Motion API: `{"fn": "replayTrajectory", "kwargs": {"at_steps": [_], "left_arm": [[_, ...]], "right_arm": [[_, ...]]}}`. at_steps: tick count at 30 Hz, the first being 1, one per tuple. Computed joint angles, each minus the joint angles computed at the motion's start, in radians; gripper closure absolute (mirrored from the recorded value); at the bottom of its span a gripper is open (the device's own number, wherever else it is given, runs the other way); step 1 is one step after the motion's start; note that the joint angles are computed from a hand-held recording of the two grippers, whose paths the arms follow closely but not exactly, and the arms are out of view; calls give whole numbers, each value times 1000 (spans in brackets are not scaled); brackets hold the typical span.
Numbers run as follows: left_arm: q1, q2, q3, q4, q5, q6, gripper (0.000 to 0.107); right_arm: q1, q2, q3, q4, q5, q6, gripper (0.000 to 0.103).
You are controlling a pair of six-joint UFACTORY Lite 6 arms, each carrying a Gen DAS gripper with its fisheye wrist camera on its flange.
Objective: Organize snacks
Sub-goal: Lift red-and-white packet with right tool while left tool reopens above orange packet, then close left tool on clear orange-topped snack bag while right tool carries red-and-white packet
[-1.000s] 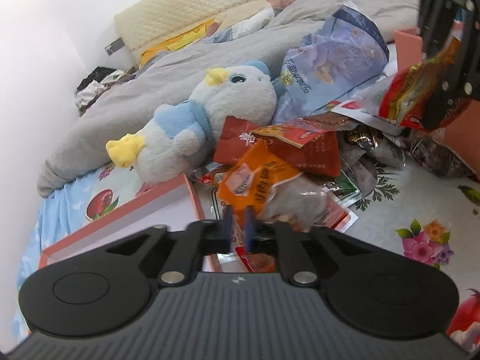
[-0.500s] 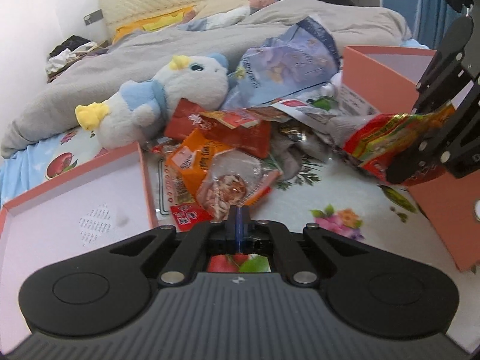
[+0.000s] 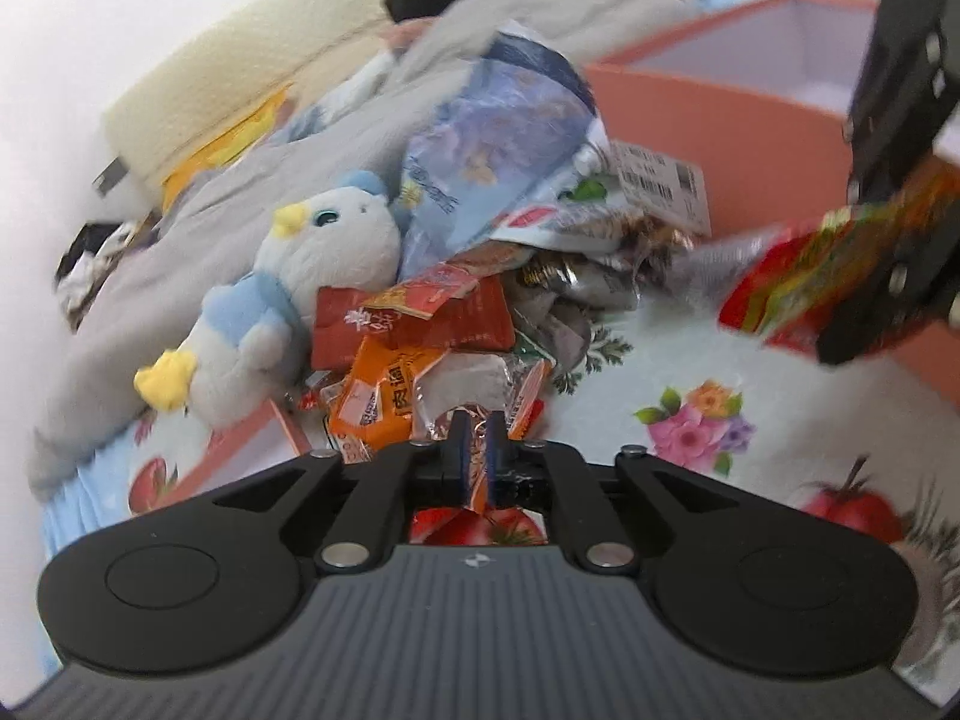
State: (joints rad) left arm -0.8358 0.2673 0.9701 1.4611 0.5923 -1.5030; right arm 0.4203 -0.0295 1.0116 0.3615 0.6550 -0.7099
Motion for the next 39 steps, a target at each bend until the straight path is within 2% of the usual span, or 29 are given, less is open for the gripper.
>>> {"fn": "replayTrajectory", "kwargs": {"at_steps": [1,2,4,5,6,10,14,20,22,26,35,39], "left_arm": [[9,17,12,-1,-5,30,93],[16,33,24,1,-10,60,86],[32,54,35,27,-19,97,66],[38,61,40,44,-20,113,49],[44,67,43,70,-21,118,45],[98,95,83,102,-90,188,41],[146,153,148,84,-148,274,39],[222,247,259,-198,-226,541,39],[245,246,240,-146,-259,472,36],[276,228,221,-182,-297,429,36],[268,158,138,-98,-281,211,55],[264,93,76,-70,-277,96,58]], "right_arm": [[-5,1,0,11,-2,-13,82],[-10,2,0,22,-3,-25,82],[-20,4,-2,46,-6,-56,82],[-25,6,-2,58,-8,-72,82],[-30,9,-2,69,-9,-89,83],[-41,22,3,105,-10,-128,83],[-53,31,3,144,-12,-167,83],[-61,24,-7,175,-15,-208,83],[-65,24,-7,183,-10,-213,83],[-62,14,-19,191,-22,-217,83],[-50,12,-27,189,-44,-168,83],[-45,-25,-61,196,-57,-135,83]]}}
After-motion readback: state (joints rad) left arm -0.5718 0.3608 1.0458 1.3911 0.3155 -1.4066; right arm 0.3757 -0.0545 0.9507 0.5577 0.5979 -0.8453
